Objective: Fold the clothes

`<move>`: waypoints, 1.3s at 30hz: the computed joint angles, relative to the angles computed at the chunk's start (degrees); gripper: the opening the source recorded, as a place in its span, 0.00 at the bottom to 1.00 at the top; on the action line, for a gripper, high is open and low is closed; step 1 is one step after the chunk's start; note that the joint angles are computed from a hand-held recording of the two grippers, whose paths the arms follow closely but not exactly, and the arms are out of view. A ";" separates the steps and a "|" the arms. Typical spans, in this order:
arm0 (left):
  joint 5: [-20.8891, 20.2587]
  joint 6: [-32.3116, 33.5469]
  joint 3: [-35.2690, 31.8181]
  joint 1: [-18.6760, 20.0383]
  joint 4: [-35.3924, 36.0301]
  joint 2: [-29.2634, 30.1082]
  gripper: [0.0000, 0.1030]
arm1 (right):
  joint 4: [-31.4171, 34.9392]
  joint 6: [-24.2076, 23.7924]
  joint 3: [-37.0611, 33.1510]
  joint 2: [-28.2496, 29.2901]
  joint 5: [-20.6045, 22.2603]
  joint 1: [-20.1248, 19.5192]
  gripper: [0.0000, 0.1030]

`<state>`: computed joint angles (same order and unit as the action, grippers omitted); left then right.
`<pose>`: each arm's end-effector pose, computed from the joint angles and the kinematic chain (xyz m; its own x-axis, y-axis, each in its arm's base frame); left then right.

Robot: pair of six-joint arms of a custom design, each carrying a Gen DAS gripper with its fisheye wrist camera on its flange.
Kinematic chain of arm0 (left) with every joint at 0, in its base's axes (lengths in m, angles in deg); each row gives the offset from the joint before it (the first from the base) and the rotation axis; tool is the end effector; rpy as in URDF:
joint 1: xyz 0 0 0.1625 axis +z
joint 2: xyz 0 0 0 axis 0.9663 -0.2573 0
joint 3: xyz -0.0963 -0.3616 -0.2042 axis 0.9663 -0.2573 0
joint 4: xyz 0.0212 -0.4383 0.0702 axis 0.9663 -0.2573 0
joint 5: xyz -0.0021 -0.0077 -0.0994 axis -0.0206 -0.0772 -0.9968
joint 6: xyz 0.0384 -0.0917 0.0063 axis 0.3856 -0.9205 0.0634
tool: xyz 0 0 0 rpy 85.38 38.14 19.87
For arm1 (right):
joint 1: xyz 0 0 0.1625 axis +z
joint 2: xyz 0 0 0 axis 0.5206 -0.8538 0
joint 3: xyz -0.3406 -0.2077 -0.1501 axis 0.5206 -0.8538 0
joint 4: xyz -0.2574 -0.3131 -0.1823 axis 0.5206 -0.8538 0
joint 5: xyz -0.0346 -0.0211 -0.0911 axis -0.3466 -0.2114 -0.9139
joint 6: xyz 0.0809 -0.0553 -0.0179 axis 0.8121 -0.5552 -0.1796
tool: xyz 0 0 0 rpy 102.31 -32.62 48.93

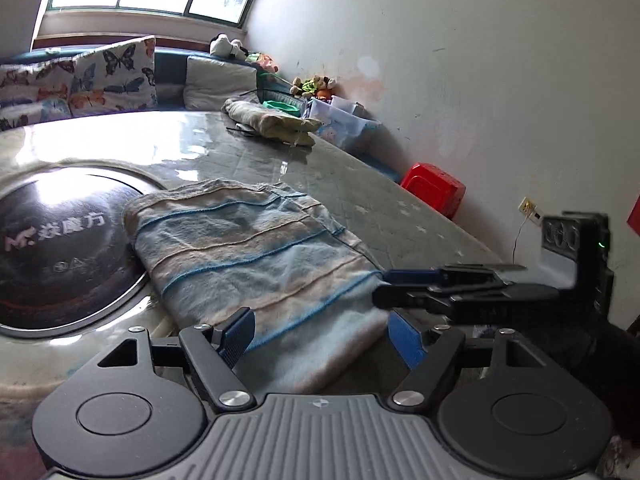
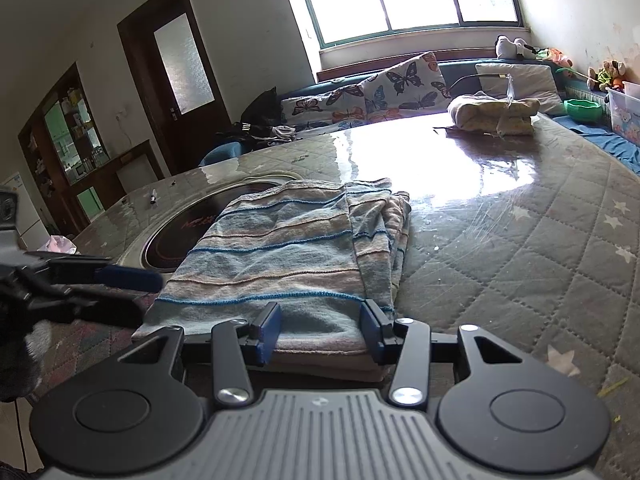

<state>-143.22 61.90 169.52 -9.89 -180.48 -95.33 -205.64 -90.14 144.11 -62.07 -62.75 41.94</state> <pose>-0.0811 -0.4898 0.1134 -0.6360 0.7574 -0.1475 0.7545 0.5704 -0.3245 0.0348 -0.3544 0.0711 -0.8749 -0.0730 0.4788 -0.4285 0.5774 -0.6950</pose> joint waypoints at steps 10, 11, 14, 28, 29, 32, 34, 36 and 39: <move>3.38 -1.27 -2.69 0.79 -0.19 1.13 0.74 | 0.95 -0.01 0.12 -0.68 1.15 -0.76 0.44; 2.99 -1.25 -3.08 0.70 -0.50 1.34 0.74 | 0.96 0.05 0.12 -0.70 1.26 -0.84 0.44; 3.19 -1.35 -5.19 0.32 -0.69 3.53 0.74 | 0.86 0.24 0.13 -0.64 1.60 -1.07 0.44; 9.10 -3.91 -12.61 0.62 -1.19 9.57 0.75 | 2.72 0.06 0.61 -1.97 2.70 -1.79 0.44; 9.19 -3.67 -13.07 0.58 -1.42 10.10 0.75 | 2.83 -0.02 0.63 -2.01 2.73 -1.80 0.44; 10.79 -4.46 -15.34 1.04 -0.19 12.12 0.75 | 3.28 -0.03 0.71 -2.31 2.85 -1.84 0.44; 12.14 -4.80 -16.04 1.16 -0.41 12.83 0.75 | 4.12 -0.02 0.69 -2.86 2.41 -1.51 0.44; 12.22 -5.25 -16.05 1.25 -0.47 12.54 0.75 | 5.01 0.10 0.72 -3.49 1.95 -1.18 0.44; 11.91 -4.14 -15.35 0.83 -1.77 11.90 0.76 | 8.16 1.04 0.69 -6.01 1.71 -0.36 0.44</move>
<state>-131.31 57.76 154.17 -9.06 -182.25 -83.44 -197.48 -89.10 144.80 -68.08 -61.03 41.57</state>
